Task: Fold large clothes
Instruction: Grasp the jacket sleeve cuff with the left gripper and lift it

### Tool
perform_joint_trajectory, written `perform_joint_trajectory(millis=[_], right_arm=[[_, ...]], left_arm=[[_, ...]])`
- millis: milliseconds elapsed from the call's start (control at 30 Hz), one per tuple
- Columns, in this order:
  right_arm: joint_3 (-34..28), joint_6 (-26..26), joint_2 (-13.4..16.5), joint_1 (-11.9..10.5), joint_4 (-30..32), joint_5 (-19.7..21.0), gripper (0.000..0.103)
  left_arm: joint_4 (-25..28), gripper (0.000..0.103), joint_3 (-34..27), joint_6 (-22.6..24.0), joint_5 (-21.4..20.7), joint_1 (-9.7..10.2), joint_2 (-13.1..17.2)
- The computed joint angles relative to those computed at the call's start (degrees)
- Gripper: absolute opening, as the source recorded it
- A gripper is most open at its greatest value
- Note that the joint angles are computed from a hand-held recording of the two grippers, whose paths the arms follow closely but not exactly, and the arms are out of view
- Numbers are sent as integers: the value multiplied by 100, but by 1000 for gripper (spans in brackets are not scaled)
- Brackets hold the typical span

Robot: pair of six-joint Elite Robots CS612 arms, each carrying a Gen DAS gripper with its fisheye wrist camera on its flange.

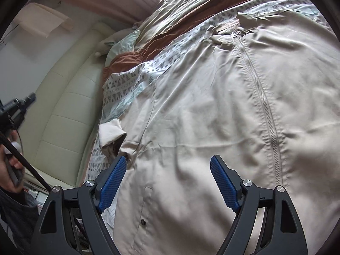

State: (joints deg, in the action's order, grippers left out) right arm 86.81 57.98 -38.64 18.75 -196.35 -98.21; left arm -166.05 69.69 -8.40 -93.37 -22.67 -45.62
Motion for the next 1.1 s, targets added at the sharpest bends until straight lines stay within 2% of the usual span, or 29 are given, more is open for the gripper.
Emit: perform_joint_trajectory(millis=[67, 100, 133, 167, 200, 267, 367, 433, 700, 833, 1000, 1067, 1100], right_arm=[[2, 42, 42, -16, -188, 115, 80], [18, 46, 47, -25, -202, 128, 80], [109, 43, 20, -33, -247, 105, 80], [92, 61, 40, -40, -231, 87, 80], [47, 93, 98, -74, -258, 137, 81], [-5, 182, 166, -119, -332, 227, 81], [-37, 350, 210, -163, -278, 136, 81], [-29, 452, 227, -182, -251, 135, 81], [-4, 688, 211, -211, -58, 165, 81], [29, 888, 225, -246, -126, 271, 81], [29, 1004, 239, -266, -167, 356, 81], [24, 1013, 246, -271, -193, 373, 81], [26, 1003, 245, -272, -189, 381, 81]], left_arm=[[159, 11, 43, -138, 122, -10, 48], [199, 26, 78, -187, 106, 2, 71], [213, 65, 147, -275, 59, 17, 87], [249, 91, 188, -366, -10, 42, 116], [158, 103, 251, -482, -137, 85, 165], [150, 103, 328, -633, -141, 112, 212], [332, 103, 358, -844, -160, 159, 320], [458, 103, 325, -1016, -326, 202, 416], [694, 103, 195, -1554, -412, 207, 703], [666, 103, 157, -1943, -652, 276, 866], [430, 103, -41, -2320, -1179, 392, 1177], [348, 98, -100, -2404, -1236, 409, 1256], [349, 90, -119, -2400, -1201, 408, 1274]])
